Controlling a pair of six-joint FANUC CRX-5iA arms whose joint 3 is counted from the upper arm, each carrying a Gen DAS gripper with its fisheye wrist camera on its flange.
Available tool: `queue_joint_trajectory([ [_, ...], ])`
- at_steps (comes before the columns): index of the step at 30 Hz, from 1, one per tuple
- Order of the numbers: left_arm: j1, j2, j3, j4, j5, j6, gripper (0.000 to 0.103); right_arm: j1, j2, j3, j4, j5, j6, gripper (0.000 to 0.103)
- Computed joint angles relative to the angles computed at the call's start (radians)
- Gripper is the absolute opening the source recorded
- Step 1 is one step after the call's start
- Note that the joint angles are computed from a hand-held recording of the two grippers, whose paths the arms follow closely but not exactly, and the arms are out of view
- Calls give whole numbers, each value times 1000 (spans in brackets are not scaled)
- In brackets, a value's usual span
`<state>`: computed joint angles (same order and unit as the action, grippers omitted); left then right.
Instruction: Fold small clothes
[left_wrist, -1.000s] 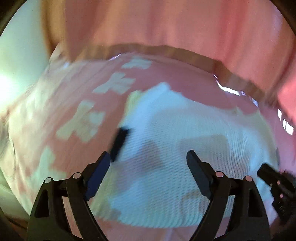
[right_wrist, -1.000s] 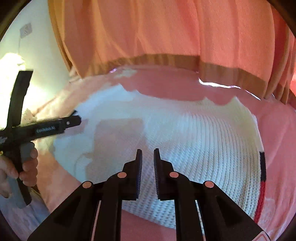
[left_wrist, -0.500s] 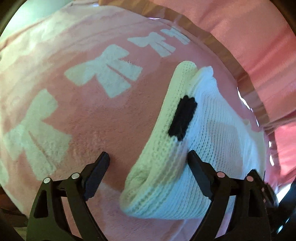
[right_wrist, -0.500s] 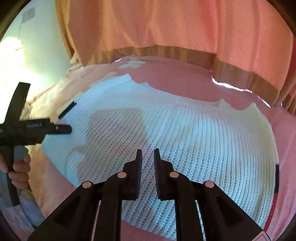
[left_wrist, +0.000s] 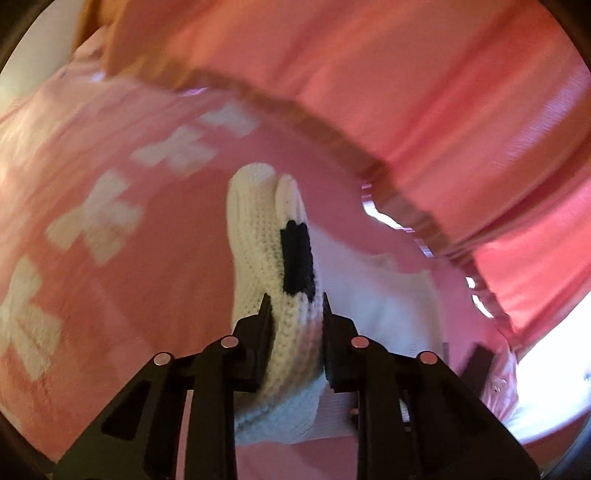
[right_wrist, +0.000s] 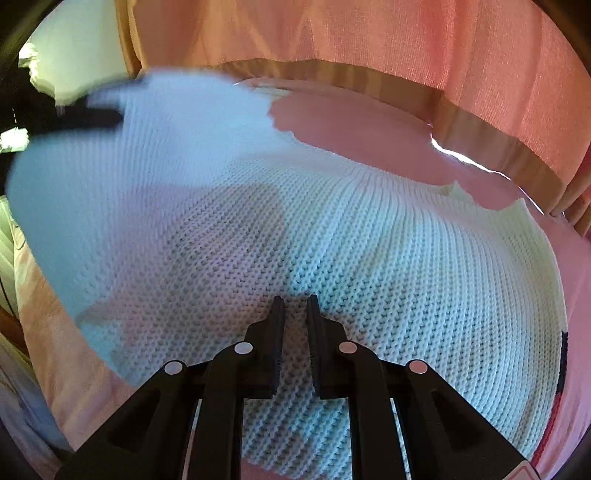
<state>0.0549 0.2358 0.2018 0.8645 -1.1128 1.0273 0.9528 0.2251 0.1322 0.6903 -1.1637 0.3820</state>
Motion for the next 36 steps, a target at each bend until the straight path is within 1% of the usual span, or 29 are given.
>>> queue_joint_trajectory([
  [4,-51,-21,-9,63,10,-58,22,-2,-21,-34,13,35,-17,11],
  [7,-95,-24,0,70,21,-75,22,-1,-74,-92,14,82,-55,11],
  [9,-119,-24,8,61,25,-80,22,6,-119,-128,6,85,-80,11],
  [13,-174,-28,14,13,22,-83,22,49,-244,-225,22,-13,-164,14],
  [15,-214,-31,17,-40,28,-73,22,70,-309,-279,40,-63,-216,15],
  [16,-229,-31,17,-63,31,-69,22,83,-346,-309,47,-98,-249,17],
  [17,-249,-30,19,-96,35,-59,26,94,-386,-340,53,-126,-286,20],
  [18,-274,-24,18,-133,36,-45,29,98,-404,-355,54,-139,-305,25],
  [19,-287,-18,15,-151,27,-37,31,111,-438,-384,61,-169,-346,28],
  [20,-300,-12,18,-180,20,-24,36,118,-460,-402,66,-185,-371,28],
  [21,-312,-17,12,-217,28,-15,38,128,-486,-424,72,-202,-401,28],
  [22,-320,-51,-26,-244,78,-30,39,133,-499,-435,76,-205,-417,28],
  [23,-317,-78,-59,-232,104,-64,46,139,-520,-451,81,-201,-438,28],
  [24,-302,-106,-90,-200,115,-102,59,145,-540,-465,89,-187,-451,29],
  [26,-270,-149,-141,-121,139,-147,72,155,-559,-483,109,-144,-468,36],
  [27,-247,-177,-175,-70,171,-171,75,153,-558,-484,114,-120,-465,41],
  [28,-232,-190,-181,-64,194,-172,77,148,-554,-480,120,-82,-455,45],
  [30,-212,-204,-183,-93,253,-146,77,134,-548,-473,125,-31,-440,48],
  [32,-197,-195,-155,-168,282,-78,77,111,-533,-457,130,52,-434,53],
  [33,-181,-180,-129,-217,276,-29,77,97,-522,-448,135,83,-433,57],
  [36,-153,-147,-80,-284,245,53,77,71,-474,-399,124,146,-385,60],
])
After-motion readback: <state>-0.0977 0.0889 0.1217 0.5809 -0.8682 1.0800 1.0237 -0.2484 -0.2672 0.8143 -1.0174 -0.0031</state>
